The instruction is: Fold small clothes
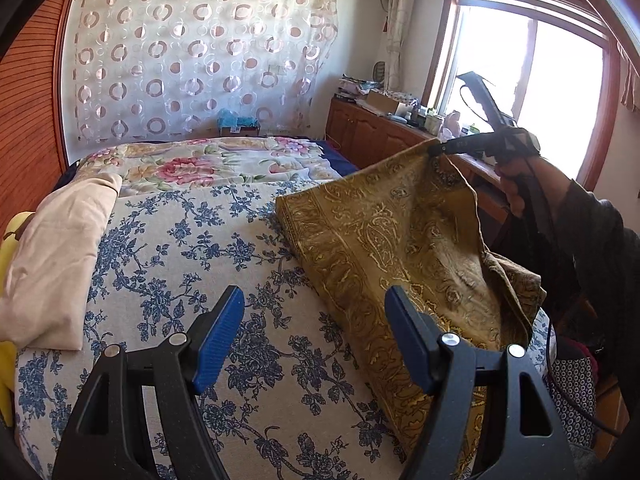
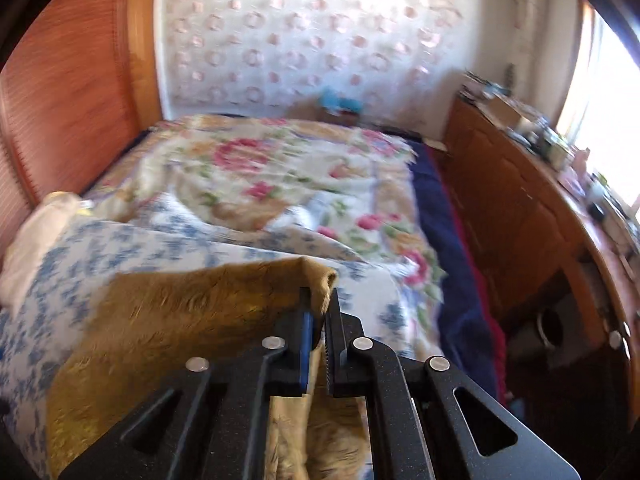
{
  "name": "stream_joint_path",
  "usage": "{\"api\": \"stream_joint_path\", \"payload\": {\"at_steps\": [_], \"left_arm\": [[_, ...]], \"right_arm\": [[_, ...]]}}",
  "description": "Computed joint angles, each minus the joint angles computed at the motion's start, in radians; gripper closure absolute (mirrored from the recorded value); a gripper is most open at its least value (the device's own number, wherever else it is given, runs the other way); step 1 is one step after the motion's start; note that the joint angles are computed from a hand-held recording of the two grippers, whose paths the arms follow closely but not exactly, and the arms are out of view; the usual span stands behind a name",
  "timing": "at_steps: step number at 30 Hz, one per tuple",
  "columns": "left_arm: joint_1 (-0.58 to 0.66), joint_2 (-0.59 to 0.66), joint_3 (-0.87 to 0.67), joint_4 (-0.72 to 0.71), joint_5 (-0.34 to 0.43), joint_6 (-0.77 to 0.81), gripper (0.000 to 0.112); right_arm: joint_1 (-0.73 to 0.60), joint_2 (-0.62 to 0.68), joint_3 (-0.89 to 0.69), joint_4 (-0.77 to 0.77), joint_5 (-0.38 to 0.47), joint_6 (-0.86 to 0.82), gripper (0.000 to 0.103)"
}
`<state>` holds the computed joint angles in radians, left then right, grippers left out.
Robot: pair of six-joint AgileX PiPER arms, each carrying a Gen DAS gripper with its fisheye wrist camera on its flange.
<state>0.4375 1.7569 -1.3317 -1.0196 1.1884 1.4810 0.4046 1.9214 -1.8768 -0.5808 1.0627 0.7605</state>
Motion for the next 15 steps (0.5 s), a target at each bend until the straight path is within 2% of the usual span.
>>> {"api": "stream_joint_path", "payload": {"at_steps": [2,7,9,11,15], "left_arm": [[-0.005,-0.001,0.004,0.003,-0.004,0.001,0.039],[-0.014,-0.002,0.013,0.012,-0.01,0.003,0.039],[-0.019,-0.005,0.024,0.01,-0.015,0.008,0.039],[-0.024,-0.004,0.031,0.004,-0.014,0.006,0.039],[-0.042,-0.011,0.055,0.006,-0.026,0.013,0.039]], "right_arm": [[0.006,0.016,-0.019,-0.023,0.033,0.03,0.073],[0.083,-0.108,0.153,-0.064,-0.049,0.121,0.071],[0.132,-0.198,0.29,-0.096,-0.098,0.187,0.063],[0.199,-0.282,0.437,-0.141,-0.157,0.286,0.048],[0.328,-0.361,0.624,-0.217,-0.193,0.464,0.046]]}}
